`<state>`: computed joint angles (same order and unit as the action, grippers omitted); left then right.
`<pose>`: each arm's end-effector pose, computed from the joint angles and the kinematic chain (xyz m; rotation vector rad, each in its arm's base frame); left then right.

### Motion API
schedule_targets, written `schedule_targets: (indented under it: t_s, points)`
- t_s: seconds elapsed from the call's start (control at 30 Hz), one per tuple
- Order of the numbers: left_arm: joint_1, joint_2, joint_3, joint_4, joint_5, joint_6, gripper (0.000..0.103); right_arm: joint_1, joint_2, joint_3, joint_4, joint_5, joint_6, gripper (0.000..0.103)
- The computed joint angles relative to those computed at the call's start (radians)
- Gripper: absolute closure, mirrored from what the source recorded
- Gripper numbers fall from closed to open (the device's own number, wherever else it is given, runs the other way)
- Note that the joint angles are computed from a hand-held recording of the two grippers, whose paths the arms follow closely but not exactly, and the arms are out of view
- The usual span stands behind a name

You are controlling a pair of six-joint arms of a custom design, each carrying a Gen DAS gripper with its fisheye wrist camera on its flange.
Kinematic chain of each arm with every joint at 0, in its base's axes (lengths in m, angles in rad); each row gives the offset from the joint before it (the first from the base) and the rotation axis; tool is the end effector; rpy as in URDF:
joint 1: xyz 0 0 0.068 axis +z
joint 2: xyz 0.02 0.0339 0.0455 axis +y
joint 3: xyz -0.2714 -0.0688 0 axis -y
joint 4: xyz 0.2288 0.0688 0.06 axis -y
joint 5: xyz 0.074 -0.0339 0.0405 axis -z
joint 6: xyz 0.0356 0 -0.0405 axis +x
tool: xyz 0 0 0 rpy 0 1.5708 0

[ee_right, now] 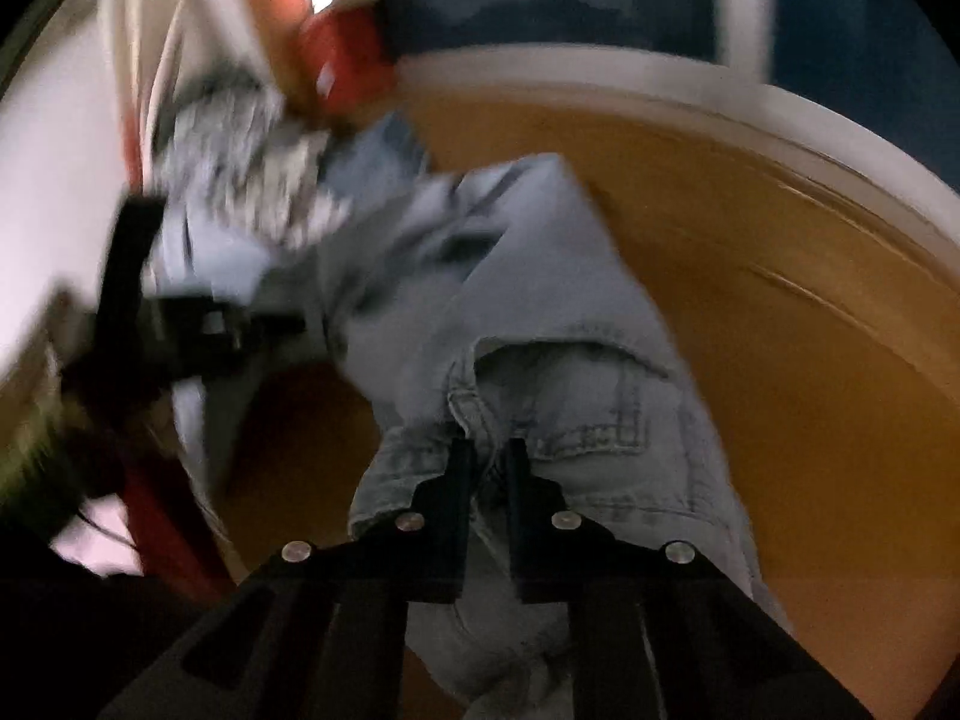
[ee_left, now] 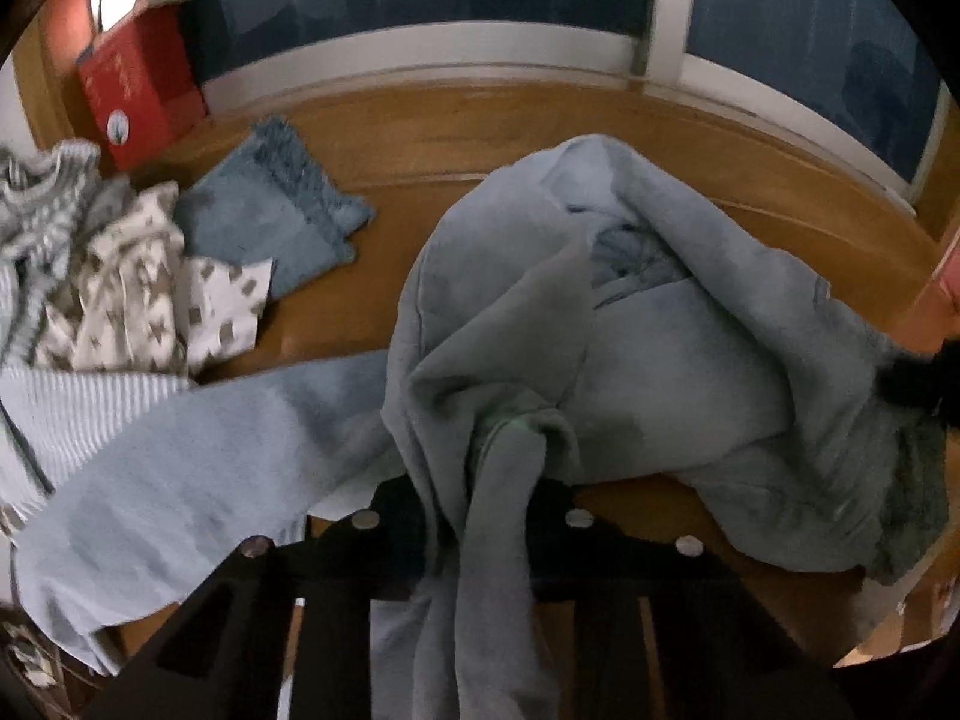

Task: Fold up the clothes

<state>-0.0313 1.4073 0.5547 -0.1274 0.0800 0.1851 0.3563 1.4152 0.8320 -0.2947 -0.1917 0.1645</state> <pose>0.2323 -0.0101 0.1575 0.3058 2.5282 -0.0421 0.2521 0.1011 0.2219 -0.3233 2.4614 0.4611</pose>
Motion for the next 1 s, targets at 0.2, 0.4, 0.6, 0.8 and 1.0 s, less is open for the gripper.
schedule_targets:
  t_s: [0.2, 0.4, 0.6, 0.8, 1.0]
  points:
    - [-0.142, -0.119, 0.072, -0.102, -0.028, -0.020, 0.084, -0.323, -0.298, 0.037, -0.184, -0.221, 0.024, 0.093]
    - [-0.384, -0.061, 0.163, -0.069, -0.084, -0.085, 0.084, -0.788, -0.415, 0.142, -0.423, -0.350, -0.155, 0.103]
    - [-0.551, 0.134, 0.278, -0.059, -0.195, -0.168, 0.084, -1.102, -0.233, 0.165, -0.466, -0.429, -0.369, 0.100]
    - [-0.624, 0.200, 0.333, -0.111, -0.302, -0.222, 0.063, -1.039, -0.099, 0.039, -0.435, -0.435, -0.371, 0.093]
    - [-0.578, 0.126, 0.260, -0.122, -0.344, -0.237, 0.041, -0.864, 0.006, -0.095, -0.284, -0.546, -0.141, 0.057]
